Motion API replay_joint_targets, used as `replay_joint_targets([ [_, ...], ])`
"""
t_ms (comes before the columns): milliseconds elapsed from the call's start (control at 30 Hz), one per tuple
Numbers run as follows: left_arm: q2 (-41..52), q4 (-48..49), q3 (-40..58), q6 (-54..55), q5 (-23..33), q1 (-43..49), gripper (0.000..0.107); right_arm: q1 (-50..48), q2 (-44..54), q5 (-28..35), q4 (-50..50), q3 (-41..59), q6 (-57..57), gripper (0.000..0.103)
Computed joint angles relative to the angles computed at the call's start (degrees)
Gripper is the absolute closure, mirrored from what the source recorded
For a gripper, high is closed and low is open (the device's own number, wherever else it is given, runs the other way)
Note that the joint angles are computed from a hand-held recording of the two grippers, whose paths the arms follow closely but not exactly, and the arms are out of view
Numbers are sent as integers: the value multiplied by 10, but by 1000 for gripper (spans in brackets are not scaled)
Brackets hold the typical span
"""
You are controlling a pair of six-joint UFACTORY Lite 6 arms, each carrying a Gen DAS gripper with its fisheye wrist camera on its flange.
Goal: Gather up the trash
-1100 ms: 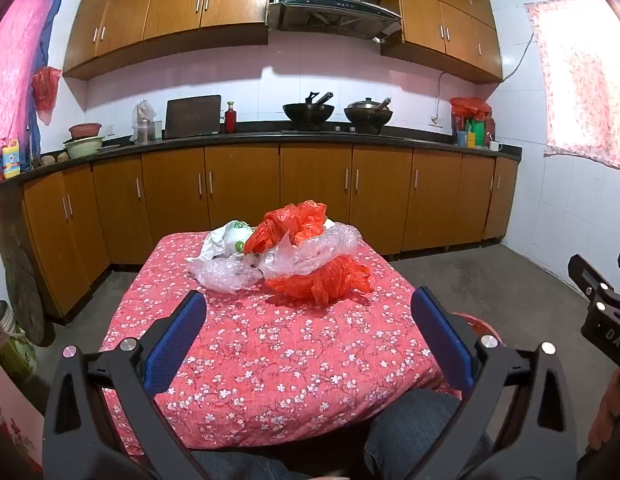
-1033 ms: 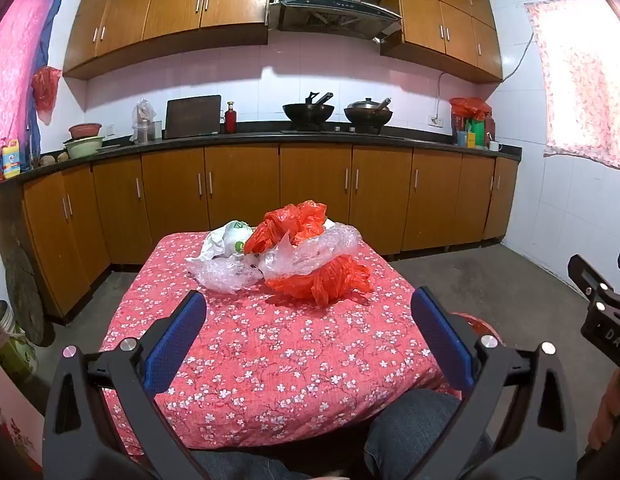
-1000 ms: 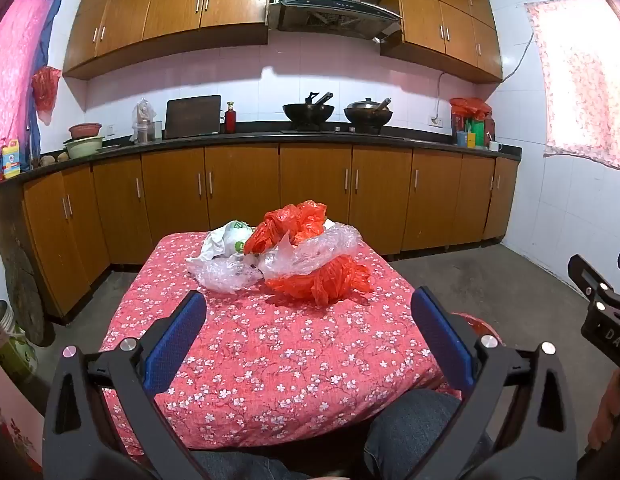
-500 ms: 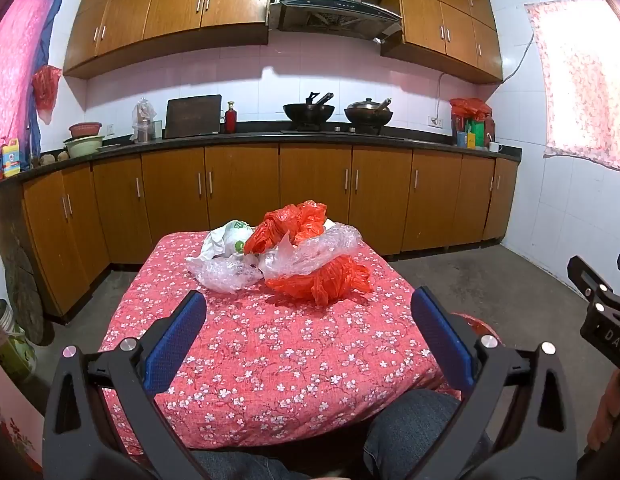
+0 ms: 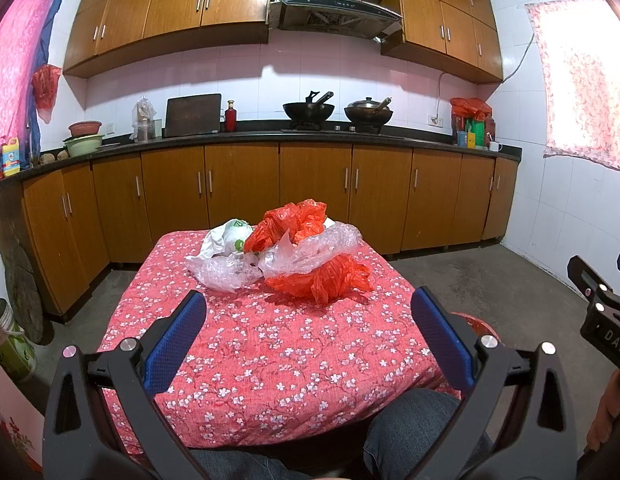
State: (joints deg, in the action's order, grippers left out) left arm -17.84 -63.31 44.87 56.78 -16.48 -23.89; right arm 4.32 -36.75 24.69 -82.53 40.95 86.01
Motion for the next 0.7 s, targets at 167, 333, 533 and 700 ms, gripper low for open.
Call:
replay_joint_targets([
  [167,-2,-6,-2,6,-2,-3,6,0,0,0,-1,-1,0,4],
  [333,-1,-6,0,4,0,-1,6,-1,0,-1,-1,-1,1,4],
  [533,0,-2,1,2,2,1,6,-1,0,-1,0,-1,0,4],
  [700,0,-5,0,3,1,0,6,-1,0,-1,0,-1,0,4],
])
